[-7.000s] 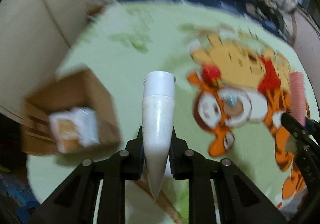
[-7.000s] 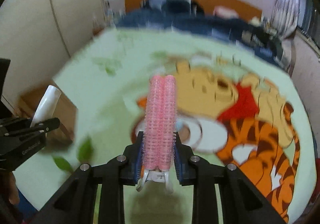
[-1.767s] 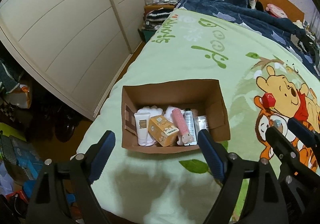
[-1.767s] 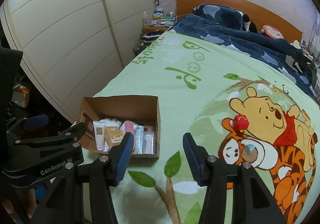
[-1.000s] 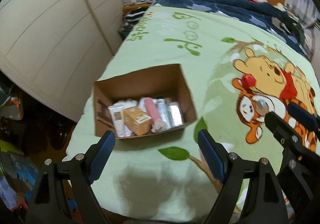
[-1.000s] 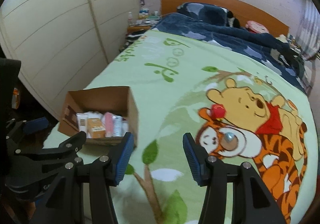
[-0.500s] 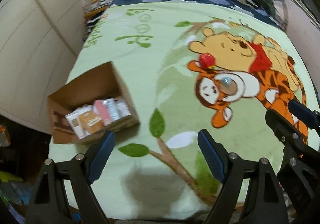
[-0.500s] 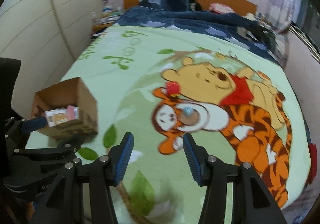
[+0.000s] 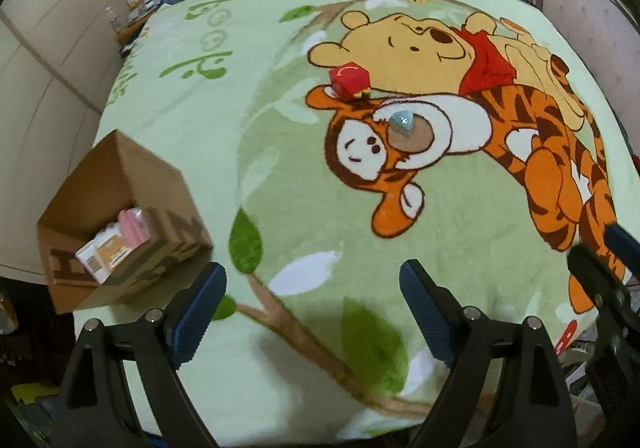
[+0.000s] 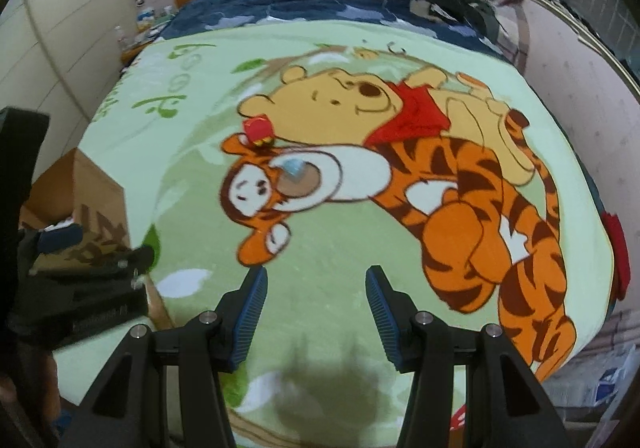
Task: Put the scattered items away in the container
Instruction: 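Grasp the red box with the left tool while the right tool grasps the light-blue wrapped item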
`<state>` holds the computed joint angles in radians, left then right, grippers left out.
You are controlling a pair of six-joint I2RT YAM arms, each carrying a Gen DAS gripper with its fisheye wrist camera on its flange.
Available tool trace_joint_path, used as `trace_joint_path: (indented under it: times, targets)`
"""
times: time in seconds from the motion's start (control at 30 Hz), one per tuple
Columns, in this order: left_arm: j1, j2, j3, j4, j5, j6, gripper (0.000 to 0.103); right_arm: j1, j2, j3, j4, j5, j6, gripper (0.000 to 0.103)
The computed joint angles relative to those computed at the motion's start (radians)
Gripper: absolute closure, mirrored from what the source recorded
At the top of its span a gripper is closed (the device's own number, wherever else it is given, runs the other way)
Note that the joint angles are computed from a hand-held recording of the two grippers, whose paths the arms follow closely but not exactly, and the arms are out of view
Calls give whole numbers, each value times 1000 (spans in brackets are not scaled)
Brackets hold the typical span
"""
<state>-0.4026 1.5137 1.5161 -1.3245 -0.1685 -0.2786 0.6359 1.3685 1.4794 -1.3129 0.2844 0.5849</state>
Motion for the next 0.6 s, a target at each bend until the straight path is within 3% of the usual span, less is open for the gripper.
trace_joint_path:
  times: [0.17,0.3,0.47,0.6]
  targets:
    - [35,185,58,126,25,13,13,-90,-18,-115,87,-46,-62,51]
    - [48,398,194,221,13,19,13,-155,-17,-211,178,-88,-109,51]
    - [58,756,545,224,23,-30,13,-230,12,-321,287,-152,-183,51]
    - [73,1034,907,136,35,-111,13,-312,59,-398,376,-203,-259,51]
